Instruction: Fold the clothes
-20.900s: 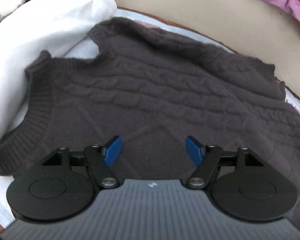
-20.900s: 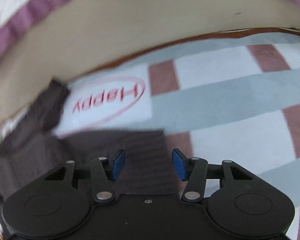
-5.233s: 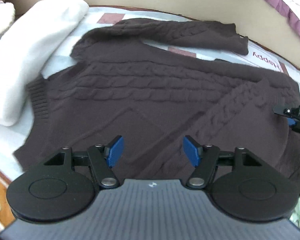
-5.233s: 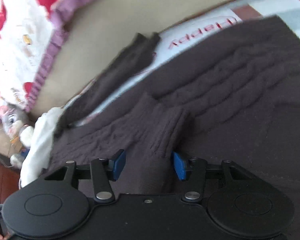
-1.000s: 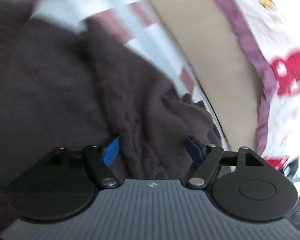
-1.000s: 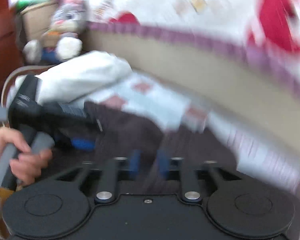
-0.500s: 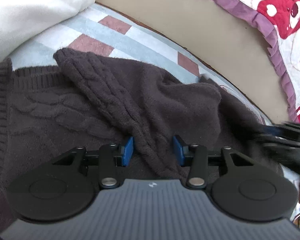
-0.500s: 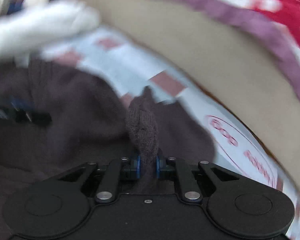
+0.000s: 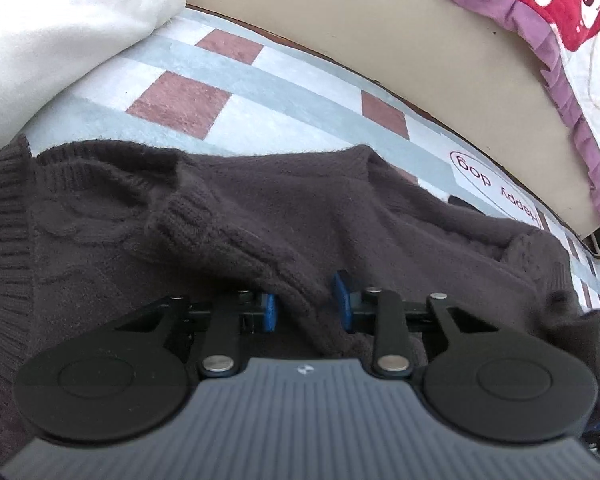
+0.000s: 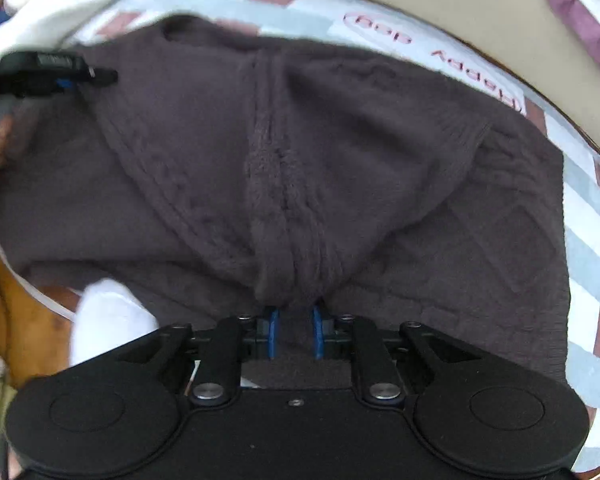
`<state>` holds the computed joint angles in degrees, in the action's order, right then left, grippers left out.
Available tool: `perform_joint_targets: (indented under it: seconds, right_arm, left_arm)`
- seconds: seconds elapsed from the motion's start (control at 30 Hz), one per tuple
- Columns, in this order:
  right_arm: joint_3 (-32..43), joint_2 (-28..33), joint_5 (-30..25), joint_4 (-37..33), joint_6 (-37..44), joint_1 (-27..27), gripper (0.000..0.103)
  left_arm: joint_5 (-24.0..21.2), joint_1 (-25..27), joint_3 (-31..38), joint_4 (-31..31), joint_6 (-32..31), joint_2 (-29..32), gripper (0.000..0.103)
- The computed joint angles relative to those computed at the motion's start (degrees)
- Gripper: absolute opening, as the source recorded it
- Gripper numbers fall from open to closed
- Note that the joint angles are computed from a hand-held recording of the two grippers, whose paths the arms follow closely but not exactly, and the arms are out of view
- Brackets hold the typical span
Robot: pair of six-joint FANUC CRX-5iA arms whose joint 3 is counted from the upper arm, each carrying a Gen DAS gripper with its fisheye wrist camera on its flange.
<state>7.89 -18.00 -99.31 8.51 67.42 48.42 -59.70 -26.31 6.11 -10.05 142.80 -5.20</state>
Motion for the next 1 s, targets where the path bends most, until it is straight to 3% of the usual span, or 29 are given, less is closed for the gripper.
perform_joint_targets:
  seconds: [0.03, 0.13, 0.2, 0.23, 0.33, 0.47, 0.53, 0.6, 0.63, 0.7, 0.8, 0.9, 1.0]
  right_arm:
    - [0.8, -0.2, 0.3, -0.3, -0.8, -0.6, 0.033]
    - [-0.3, -2.5, 4.4, 2.0, -2.1, 0.6, 0.038]
    - [-2.4, -3.6, 8.1, 5.8, -1.2, 3.3, 0.053]
    - [-3.2, -3.5, 10.1, 7.2, 0.9, 3.9, 0.065]
    - [-4.6, -2.2, 15.6, 10.5, 5.8, 3.4, 0.068]
    - [-0.3, -0.3, 18.1, 0.2, 9.7, -3.4, 0.072]
    - [-0.8, 1.0, 17.8, -1.2, 11.0, -4.8, 0.072]
    - [-4.9, 1.5, 19.0, 3.1, 10.5, -3.6, 0.062]
    - [-6.3, 1.2, 20.8, 3.9, 12.4, -4.1, 0.012]
    - [-8.0, -0.4, 24.4, 4.0, 15.2, -6.2, 0.009]
    - [-7.4, -3.8, 25.1, 3.9, 9.9, -9.7, 0.009]
    - [-5.9, -6.4, 17.9, 0.3, 8.6, -13.0, 0.011]
    - [-6.1, -7.3, 9.7, -2.7, 6.2, -15.2, 0.021]
  left_arm:
    - [0.1, 0.1, -0.1, -0.2, 0.6, -0.1, 0.029]
    - [1.0, 0.6, -1.1, -1.1, 3.5, -1.0, 0.029]
    - [2.5, 1.9, -2.5, 0.1, 3.1, -2.0, 0.029]
    - [3.1, 2.7, -3.2, 0.9, 2.5, -2.4, 0.029]
    - [5.7, 5.0, -5.7, 4.2, -0.8, -3.6, 0.033]
    - [7.0, 4.6, -6.7, 4.3, -0.2, -4.2, 0.035]
    - [6.4, 3.9, -6.0, 3.8, -0.8, -3.8, 0.035]
    - [5.7, 3.2, -4.9, 3.0, -1.7, -3.0, 0.035]
    - [4.9, 2.8, -4.2, 2.1, -1.8, -2.6, 0.032]
    - [1.8, 1.5, -1.9, -1.3, -1.3, -1.6, 0.024]
    - [-1.6, 1.3, -0.3, -2.4, -1.6, -0.9, 0.021]
    - [-2.4, 4.1, -1.8, 3.1, -2.8, -2.1, 0.021]
    - [-1.2, 5.2, -3.7, 5.0, -2.3, -3.3, 0.022]
